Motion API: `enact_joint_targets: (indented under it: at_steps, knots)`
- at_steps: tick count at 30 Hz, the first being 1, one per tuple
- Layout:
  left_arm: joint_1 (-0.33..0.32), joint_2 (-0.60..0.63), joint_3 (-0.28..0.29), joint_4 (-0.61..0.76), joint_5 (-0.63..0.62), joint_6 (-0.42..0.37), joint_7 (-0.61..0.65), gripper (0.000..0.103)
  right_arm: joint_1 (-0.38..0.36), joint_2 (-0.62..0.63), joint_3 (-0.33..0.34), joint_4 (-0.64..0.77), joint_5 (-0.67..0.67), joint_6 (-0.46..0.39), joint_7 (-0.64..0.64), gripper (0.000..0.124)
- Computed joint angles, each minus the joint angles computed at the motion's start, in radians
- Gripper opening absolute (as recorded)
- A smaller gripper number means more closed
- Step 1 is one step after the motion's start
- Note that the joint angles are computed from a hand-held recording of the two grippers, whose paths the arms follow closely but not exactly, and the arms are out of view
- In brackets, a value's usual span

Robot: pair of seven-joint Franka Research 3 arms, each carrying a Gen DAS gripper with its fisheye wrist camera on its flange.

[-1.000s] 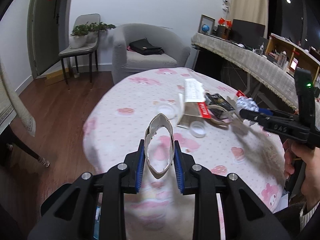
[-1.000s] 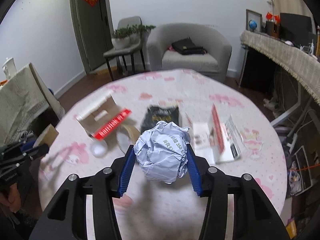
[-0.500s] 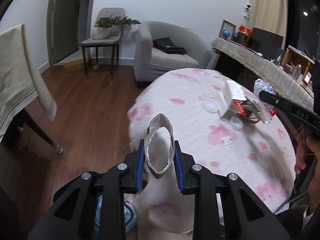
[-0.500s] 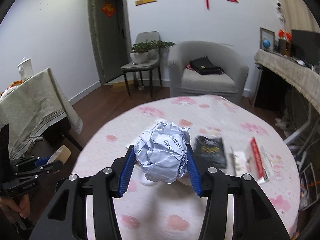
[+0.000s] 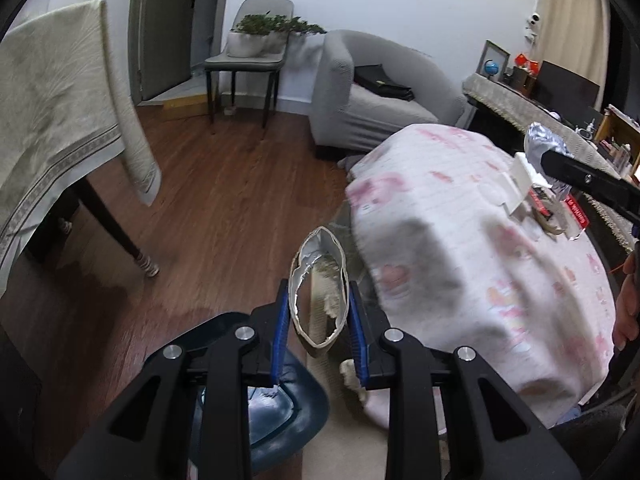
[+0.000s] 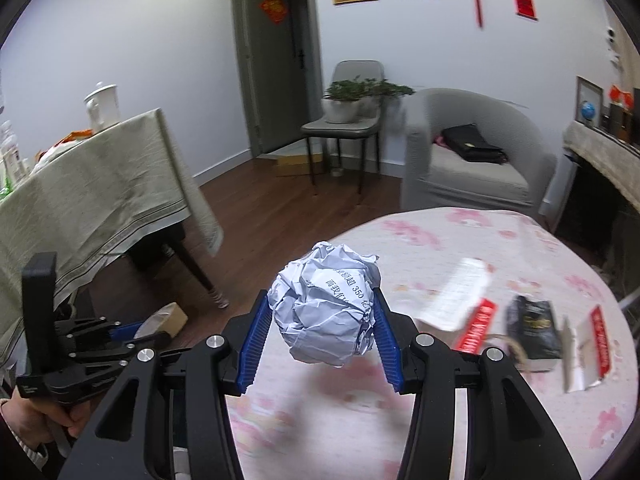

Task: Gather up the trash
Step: 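Carry the tape core and paper ball down over the trash bin, then open the left tool to drop the core while the right tool drops the paper ball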

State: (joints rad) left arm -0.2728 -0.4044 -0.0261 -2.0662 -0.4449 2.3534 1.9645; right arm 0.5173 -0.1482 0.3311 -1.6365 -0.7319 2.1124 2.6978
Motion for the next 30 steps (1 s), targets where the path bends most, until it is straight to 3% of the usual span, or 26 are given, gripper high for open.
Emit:
enact_joint_targets:
  at_steps: [5,19,30]
  knots:
    - [0.025,-0.002,0.011,-0.017,0.020,-0.017,-0.007,0.029,0.034,0.087,-0.007,0.082,0.008,0.017,-0.035,0.050]
    - [0.106,0.041,0.013,-0.077,0.087,-0.074,-0.042,0.029,0.175,0.281,-0.116,0.253,0.136,0.099,-0.140,0.050]
    - [0.159,0.094,0.019,-0.108,0.099,-0.156,-0.043,0.029,0.261,0.448,-0.193,0.428,0.276,0.055,-0.247,0.050]
